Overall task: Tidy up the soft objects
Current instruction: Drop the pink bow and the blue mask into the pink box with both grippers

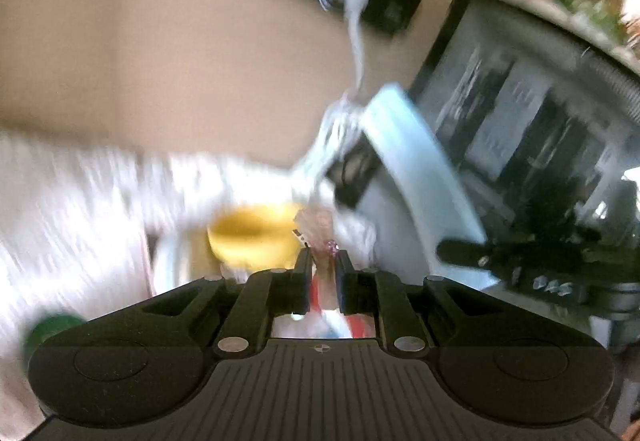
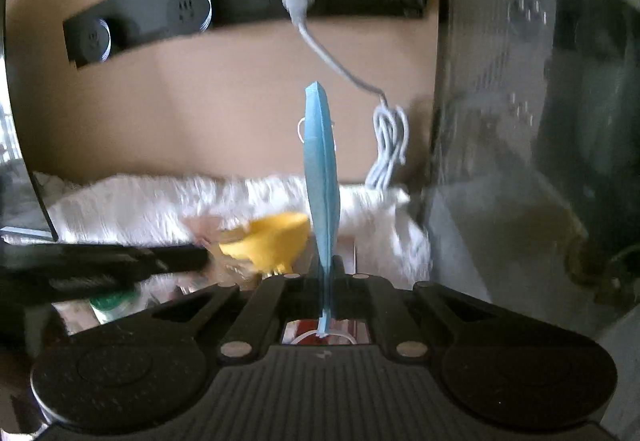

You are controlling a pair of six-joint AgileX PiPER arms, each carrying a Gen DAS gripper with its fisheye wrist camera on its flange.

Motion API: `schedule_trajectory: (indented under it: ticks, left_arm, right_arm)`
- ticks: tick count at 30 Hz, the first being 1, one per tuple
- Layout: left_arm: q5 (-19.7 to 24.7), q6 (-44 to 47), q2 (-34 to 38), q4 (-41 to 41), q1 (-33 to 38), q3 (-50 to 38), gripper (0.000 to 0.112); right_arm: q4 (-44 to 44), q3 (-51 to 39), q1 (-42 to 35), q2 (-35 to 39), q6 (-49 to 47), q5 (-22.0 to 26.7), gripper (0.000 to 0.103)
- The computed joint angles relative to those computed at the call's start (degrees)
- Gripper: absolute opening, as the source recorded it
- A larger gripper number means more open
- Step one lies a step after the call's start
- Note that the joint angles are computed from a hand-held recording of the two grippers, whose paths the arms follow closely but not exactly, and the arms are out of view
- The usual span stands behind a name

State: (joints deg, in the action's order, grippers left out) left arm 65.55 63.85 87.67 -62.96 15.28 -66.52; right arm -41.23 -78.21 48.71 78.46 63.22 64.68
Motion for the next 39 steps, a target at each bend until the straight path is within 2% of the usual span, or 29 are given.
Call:
schedule_trajectory:
  ticks: [3, 7, 8, 11, 17, 18, 19, 21, 24, 27, 30, 32, 34, 39]
  left_arm:
    - [-4.83, -9.6, 3.06, 10.23, -5.16, -0.49, 0.014]
    - [-13.14, -7.43, 0.69, 10.3, -5.73, 4.93, 0.015]
    - [-13.4, -7.86, 0.45, 10.06, -5.19, 5.04, 0.015]
    - [-10.18, -8.43, 0.39, 7.72, -2.31, 3.34, 0.015]
    - [-7.13, -7.48, -1.26, 7.54, 1.07, 2.0, 0.015]
    - [-7.69, -8.1, -1.36, 7.85, 0.56, 1.97, 0.015]
    - [-7.55, -8.2, -1.6, 8.21, 1.09, 2.07, 0.015]
    - [-6.85, -7.37, -1.99, 8.46, 3.01, 2.63, 0.015]
    - [-7.28, -7.44, -1.99, 9.13, 4.26, 2.89, 0.015]
    - [-6.76, -7.05, -1.72, 8.88, 5.37, 2.97, 0.015]
    - [-5.69, -5.7, -1.96, 8.09, 6.01, 3.54, 0.015]
    - [-5.7, -4.56, -2.6, 8.25, 5.77, 4.33, 0.015]
    - [-6.32, -2.83, -3.87, 8.43, 5.64, 5.69, 0.015]
    - [-8.06, 0.95, -8.14, 9.46, 7.33, 9.52, 0.015]
  right_arm:
    - [1.91, 3.57, -0.52, -0.83, 0.58, -2.15, 0.003]
    - [4.78, 7.89, -1.68, -1.51, 2.9, -5.57, 0.003]
    - [5.28, 8.71, -1.63, -1.66, 3.68, -6.16, 0.003]
    - [6.43, 9.87, -0.88, -0.31, 5.71, -8.39, 0.003]
    - [12.38, 9.32, -2.13, 4.36, 2.68, -17.71, 0.007]
    - [13.38, 9.15, -2.57, 4.86, 1.41, -19.29, 0.014]
    - [14.7, 8.68, -2.98, 5.5, -0.41, -20.18, 0.026]
    - [15.41, 8.25, -3.0, 5.88, -1.79, -20.91, 0.038]
    - [14.5, 10.06, -2.34, 3.2, -1.74, -22.82, 0.041]
    - [11.78, 11.06, -1.67, 0.78, -0.09, -22.23, 0.049]
    - [9.57, 11.86, -2.26, 0.47, 2.66, -21.39, 0.049]
    - [8.65, 10.86, -3.31, 2.66, 3.94, -19.67, 0.043]
    - [9.75, 9.32, -5.0, 5.12, 3.1, -18.49, 0.025]
    - [15.64, 5.85, -8.03, 10.93, -1.71, -21.79, 0.024]
